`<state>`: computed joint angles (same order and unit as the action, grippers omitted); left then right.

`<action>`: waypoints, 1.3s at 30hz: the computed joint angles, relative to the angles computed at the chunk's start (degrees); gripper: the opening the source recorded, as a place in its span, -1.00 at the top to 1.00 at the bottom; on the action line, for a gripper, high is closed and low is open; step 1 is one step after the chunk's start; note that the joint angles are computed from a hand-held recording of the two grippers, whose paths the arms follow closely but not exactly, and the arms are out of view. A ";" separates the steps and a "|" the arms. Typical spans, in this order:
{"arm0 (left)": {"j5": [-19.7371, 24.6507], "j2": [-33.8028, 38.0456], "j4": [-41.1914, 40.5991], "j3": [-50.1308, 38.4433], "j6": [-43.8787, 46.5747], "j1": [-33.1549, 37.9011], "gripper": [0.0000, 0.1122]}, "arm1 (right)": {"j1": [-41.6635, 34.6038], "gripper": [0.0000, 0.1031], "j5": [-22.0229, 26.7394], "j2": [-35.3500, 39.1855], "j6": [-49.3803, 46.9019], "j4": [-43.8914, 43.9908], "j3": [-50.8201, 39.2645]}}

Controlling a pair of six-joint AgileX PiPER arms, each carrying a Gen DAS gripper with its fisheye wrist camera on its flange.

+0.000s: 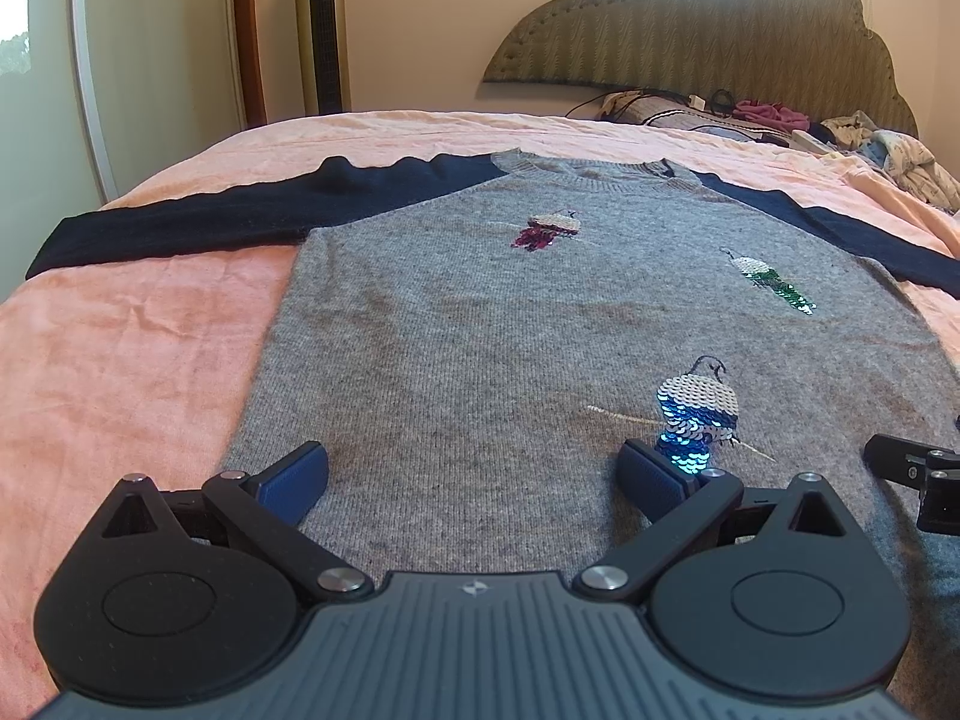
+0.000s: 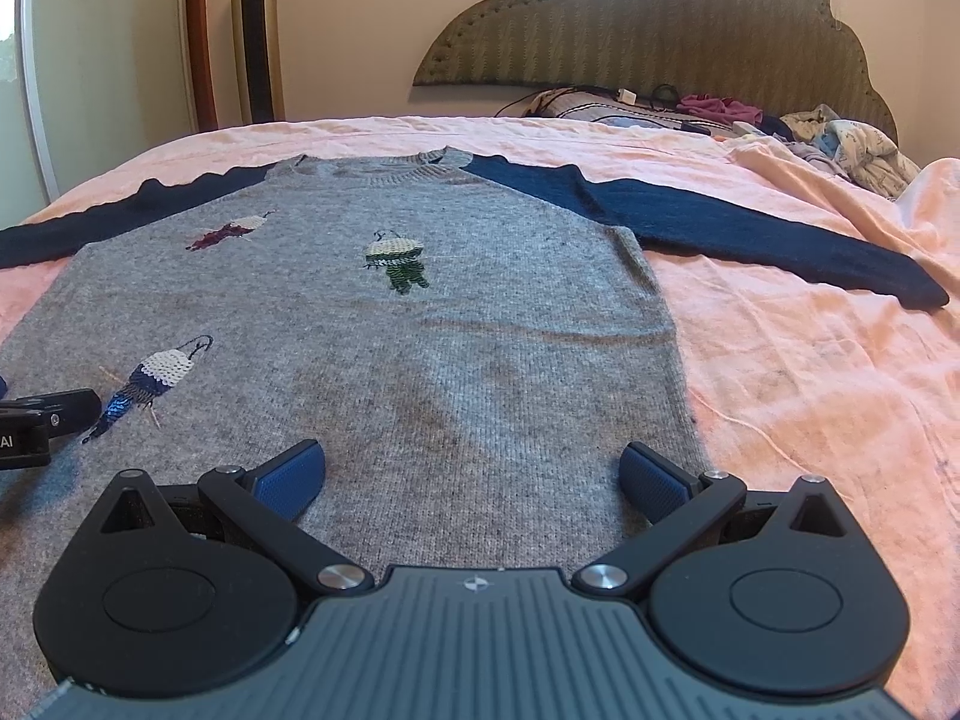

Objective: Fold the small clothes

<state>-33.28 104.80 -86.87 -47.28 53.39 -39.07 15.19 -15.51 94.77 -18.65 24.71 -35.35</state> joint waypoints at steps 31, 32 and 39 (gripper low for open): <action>-0.02 0.06 0.34 0.11 -0.25 0.09 -0.84 | 0.10 -1.00 -0.11 0.17 -0.65 0.94 -0.17; -0.02 0.06 0.34 0.11 -0.25 0.09 -0.84 | 0.08 -1.00 -0.07 0.19 -0.61 0.90 -0.21; -0.06 0.08 0.35 0.10 -0.26 0.06 -0.84 | 0.12 -1.00 -0.13 0.15 -0.64 0.95 -0.13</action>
<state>-33.34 104.88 -86.52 -47.17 53.14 -39.02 15.30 -15.64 94.92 -19.29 25.65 -35.49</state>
